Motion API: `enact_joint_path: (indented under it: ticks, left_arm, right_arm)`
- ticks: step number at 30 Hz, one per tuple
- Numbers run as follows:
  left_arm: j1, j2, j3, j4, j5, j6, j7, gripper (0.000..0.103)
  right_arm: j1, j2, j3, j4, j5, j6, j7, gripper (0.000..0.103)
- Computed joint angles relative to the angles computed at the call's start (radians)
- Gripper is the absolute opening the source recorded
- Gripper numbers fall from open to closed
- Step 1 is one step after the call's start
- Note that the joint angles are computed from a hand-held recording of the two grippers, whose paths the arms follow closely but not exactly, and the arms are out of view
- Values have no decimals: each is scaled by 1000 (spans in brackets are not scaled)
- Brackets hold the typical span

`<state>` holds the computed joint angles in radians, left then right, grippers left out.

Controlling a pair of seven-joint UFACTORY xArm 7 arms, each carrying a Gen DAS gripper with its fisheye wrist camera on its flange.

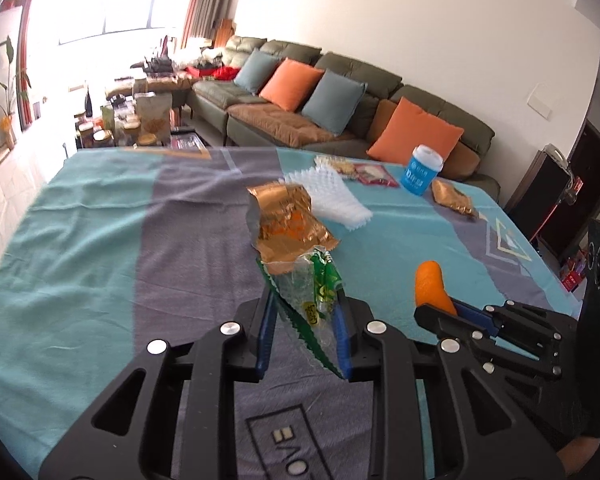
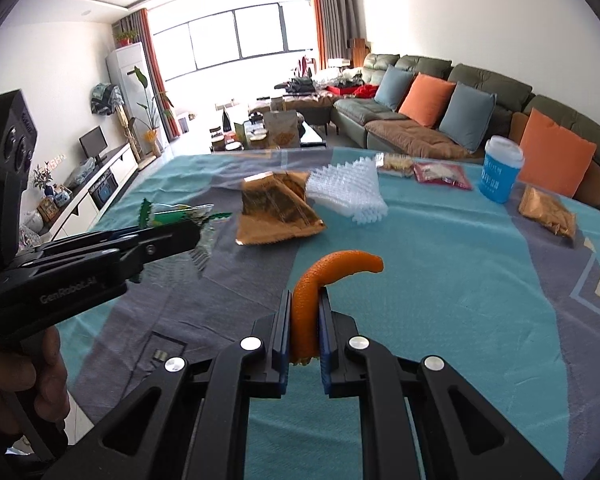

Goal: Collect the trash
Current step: 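Grasp the green snack bag with the left tool while the right tool grasps the orange peel, then carry the green snack bag and orange peel over the teal bin with both tools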

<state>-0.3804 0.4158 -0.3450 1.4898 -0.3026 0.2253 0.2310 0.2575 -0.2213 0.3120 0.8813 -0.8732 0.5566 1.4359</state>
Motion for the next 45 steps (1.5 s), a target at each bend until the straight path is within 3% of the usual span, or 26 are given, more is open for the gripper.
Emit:
enact_joint_path:
  ticks: [10, 20, 25, 28, 33, 39, 45]
  left_arm:
    - [65, -201, -22, -201, -78, -123, 81, 25]
    - [41, -386, 74, -381, -98, -211, 63, 25]
    - [39, -493, 143, -484, 35, -256, -76, 25]
    - [121, -557, 120, -540, 162, -277, -211, 25]
    - [226, -655, 112, -617, 262, -294, -331, 26]
    - [296, -755, 156, -689, 323, -303, -393, 26]
    - [326, -835, 237, -740, 334, -296, -391, 26]
  right_arm:
    - [3, -50, 56, 45, -69, 49, 30, 10]
    - [31, -19, 83, 123, -155, 46, 45, 10]
    - [62, 23, 81, 188, -209, 35, 42, 10]
    - [86, 60, 72, 234, -239, 14, 29, 10]
    - [144, 142, 47, 334, -291, -19, -3, 10]
    - [230, 262, -8, 481, -314, -64, -78, 10]
    - [316, 393, -58, 643, -290, -98, -184, 10]
